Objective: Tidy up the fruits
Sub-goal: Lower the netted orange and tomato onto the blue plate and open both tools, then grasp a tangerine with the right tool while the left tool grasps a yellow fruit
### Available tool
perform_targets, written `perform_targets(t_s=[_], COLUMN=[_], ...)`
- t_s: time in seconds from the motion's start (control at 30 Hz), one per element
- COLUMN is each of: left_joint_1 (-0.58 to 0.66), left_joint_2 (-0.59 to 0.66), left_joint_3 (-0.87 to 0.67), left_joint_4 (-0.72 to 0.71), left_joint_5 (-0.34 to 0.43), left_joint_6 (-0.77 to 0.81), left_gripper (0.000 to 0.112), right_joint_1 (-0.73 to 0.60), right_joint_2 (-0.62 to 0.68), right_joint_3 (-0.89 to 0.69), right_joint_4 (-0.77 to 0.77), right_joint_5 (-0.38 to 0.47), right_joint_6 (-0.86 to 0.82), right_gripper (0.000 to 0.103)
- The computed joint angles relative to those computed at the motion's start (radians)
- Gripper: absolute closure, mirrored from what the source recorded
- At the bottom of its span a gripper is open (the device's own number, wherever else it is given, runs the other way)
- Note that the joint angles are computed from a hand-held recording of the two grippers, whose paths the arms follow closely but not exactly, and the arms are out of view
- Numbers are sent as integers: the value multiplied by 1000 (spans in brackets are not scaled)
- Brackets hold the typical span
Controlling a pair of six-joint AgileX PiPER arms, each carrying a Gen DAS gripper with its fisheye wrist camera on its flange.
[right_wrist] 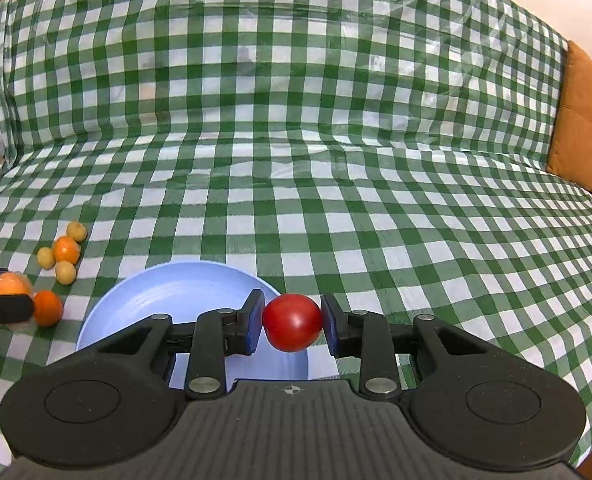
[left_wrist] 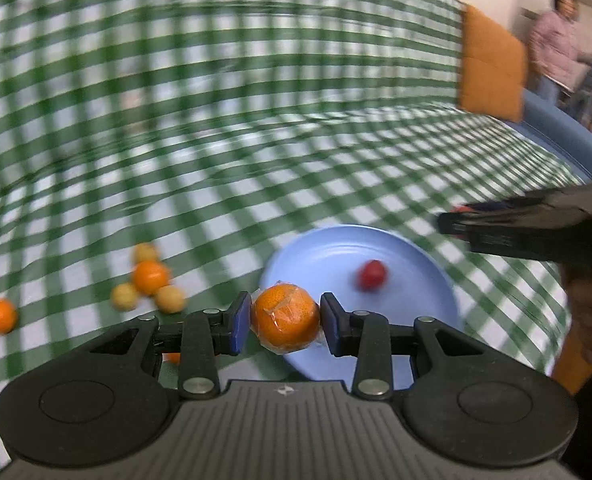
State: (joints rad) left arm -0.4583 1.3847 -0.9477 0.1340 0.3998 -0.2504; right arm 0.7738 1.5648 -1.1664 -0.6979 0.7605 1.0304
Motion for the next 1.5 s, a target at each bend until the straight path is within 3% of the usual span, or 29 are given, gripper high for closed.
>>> perform_targets(t_s=[0.33, 0.7, 0.73, 0.8, 0.93, 1.13, 1.17, 1.23, 1.37, 1.43, 1.5], left_joint_1=[-139, -126, -123, -118, -107, -125, -133, -130, -60, -14, 47], left_joint_2=[94, 119, 119, 109, 95, 49, 40, 33, 3, -13, -29], left_joint_3=[-6, -43, -45, -38, -32, 32, 45, 52, 48, 43, 37], left_joint_4=[155, 62, 42, 29, 48, 270, 339, 363, 177, 118, 63], left_joint_5=[-29, -29, -25, -31, -37, -100, -101, -90, -66, -49, -32], left_joint_6=[-83, 11, 31, 43, 14, -170, -226, -233, -68, -28, 5], left_gripper=[71, 70, 65, 60, 60, 78, 85, 88, 88, 88, 88], right_joint_1=[4, 11, 14, 15, 25, 46, 52, 63, 91, 98, 106], right_joint_2=[-20, -10, -10, -9, -5, 4, 7, 14, 28, 31, 31], right_joint_3=[0, -3, -3, -4, -7, -19, -24, -33, -50, -55, -57], right_joint_4=[62, 83, 78, 70, 44, -12, -23, -42, -86, -100, -114], right_joint_5=[3, 8, 9, 14, 21, 42, 47, 56, 65, 57, 40], right_joint_6=[-125, -160, -153, -144, -108, -24, -6, 24, 82, 103, 127], right_gripper=[71, 71, 69, 52, 48, 48, 48, 48, 51, 59, 74])
